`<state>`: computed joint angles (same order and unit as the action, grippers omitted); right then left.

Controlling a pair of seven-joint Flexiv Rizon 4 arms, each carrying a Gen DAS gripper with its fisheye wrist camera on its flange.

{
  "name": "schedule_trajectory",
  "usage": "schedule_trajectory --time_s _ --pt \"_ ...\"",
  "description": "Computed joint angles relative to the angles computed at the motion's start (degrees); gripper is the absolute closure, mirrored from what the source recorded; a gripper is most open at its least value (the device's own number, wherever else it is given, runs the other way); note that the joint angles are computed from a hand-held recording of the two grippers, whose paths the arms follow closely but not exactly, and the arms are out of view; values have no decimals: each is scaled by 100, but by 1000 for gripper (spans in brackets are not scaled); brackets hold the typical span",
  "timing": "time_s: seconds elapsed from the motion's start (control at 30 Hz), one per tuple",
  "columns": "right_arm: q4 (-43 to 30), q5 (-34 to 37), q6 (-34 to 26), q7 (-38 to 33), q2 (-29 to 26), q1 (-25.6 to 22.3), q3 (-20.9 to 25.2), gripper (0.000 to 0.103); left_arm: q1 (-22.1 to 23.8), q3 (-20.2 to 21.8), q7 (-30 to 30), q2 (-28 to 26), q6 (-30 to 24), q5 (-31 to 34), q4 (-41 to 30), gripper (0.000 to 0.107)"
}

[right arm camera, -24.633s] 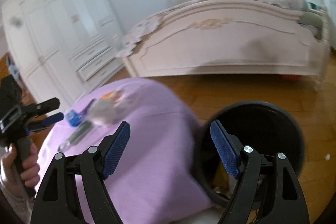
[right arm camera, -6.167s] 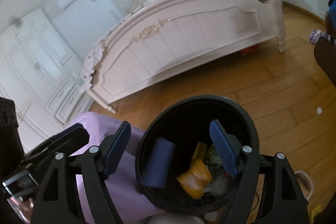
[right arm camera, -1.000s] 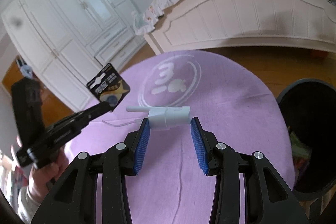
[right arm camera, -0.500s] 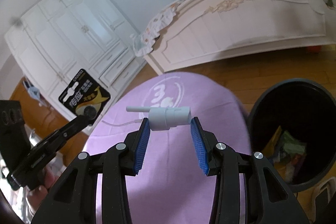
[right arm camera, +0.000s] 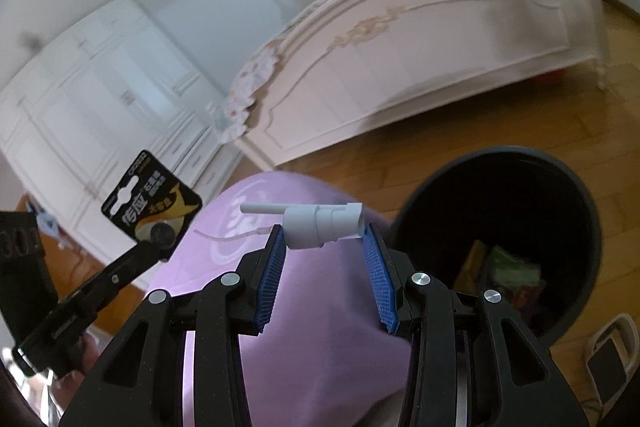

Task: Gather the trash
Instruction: 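Carry the battery card and spray bottle over the bin and release both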

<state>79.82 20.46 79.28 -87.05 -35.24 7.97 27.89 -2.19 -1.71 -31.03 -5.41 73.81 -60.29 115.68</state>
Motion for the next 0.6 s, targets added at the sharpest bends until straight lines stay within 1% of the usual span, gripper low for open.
schedule_trajectory --time_s 0.13,0.2,0.3,0.37,0.6 --pt "1 47 -20 143 -81 -120 -135 62 57 -120 -101 -331 -479 -106 -307 102" --pt "-10 49 -51 232 -141 -178 -208 62 71 -189 -163 -488 -621 -95 -432 102" --pt "-41 -2 -93 375 -241 -211 -325 62 83 -277 -315 -684 -750 5 -590 102" --pt "-46 -29 -135 470 -307 -253 -384 62 85 -317 -497 -830 -815 196 -722 102" --pt "-144 -78 -263 653 -573 -427 -424 62 112 -457 -906 -1134 -875 741 -930 102"
